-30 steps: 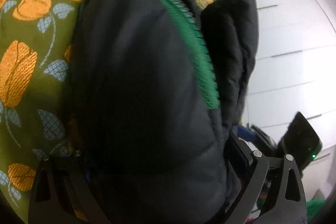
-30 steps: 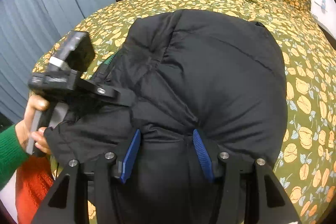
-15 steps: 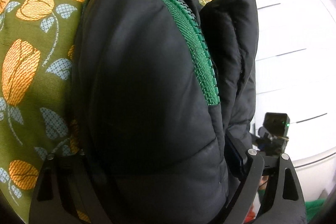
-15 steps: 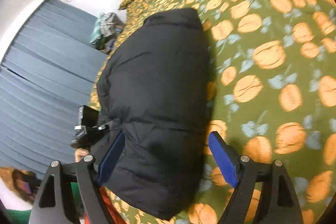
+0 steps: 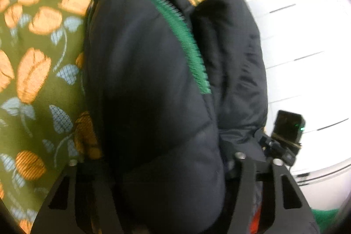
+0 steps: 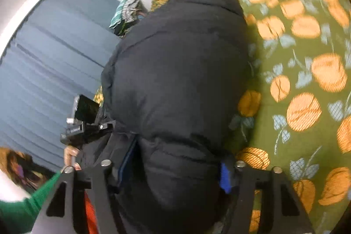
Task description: Fold large clothes
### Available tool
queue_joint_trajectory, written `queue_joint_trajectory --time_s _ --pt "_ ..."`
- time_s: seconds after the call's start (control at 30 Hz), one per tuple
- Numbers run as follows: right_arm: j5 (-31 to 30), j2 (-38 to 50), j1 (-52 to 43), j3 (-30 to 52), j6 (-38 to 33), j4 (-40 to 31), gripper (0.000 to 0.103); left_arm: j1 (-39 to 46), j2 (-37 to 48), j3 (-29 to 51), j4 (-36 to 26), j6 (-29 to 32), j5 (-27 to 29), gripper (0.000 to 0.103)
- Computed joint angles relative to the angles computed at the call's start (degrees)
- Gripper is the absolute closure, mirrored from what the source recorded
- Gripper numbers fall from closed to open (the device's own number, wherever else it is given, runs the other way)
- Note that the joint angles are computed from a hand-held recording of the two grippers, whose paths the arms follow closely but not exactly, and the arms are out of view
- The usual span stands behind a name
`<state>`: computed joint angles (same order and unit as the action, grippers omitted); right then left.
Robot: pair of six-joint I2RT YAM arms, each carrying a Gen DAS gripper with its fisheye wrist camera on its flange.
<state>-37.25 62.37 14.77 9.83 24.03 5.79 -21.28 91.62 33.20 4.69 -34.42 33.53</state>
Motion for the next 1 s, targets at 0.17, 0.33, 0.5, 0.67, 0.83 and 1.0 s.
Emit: queue_joint_trajectory --time_s 0.17,0.33,0.5,0.67,0.83,1.0 --pt "2.5 -17.0 1.9 3.9 -0.9 -14.9 0.046 -4.4 -10.3 2.9 -9.0 -0.5 -4.9 0.054" --pt "-3.8 -20.2 -5.9 12.5 -7.4 -23.0 0.046 -6.1 -11.7 12.1 -14.8 0.2 -7.5 0.054" --pt "-10.2 -7.0 -14.8 20.5 -14.4 -17.5 0.046 -5.7 -0.6 27.1 -16.9 2.6 -9.5 0.054" --pt "-11.2 11.2 -19.9 25.7 -18.6 -8.8 0.046 -7.3 18.9 43.3 -16.9 2.5 -11.5 0.049" --pt "-8.6 33.0 -23.7 31.9 -22.1 -8.6 0.039 -7.8 32.3 47.6 -12.4 -3.0 -9.7 0.021" --pt "-11.8 33.9 -28.9 29.3 -23.8 -9.8 0.028 -10.4 22.2 37.0 -10.1 -0.5 -16.4 0.015"
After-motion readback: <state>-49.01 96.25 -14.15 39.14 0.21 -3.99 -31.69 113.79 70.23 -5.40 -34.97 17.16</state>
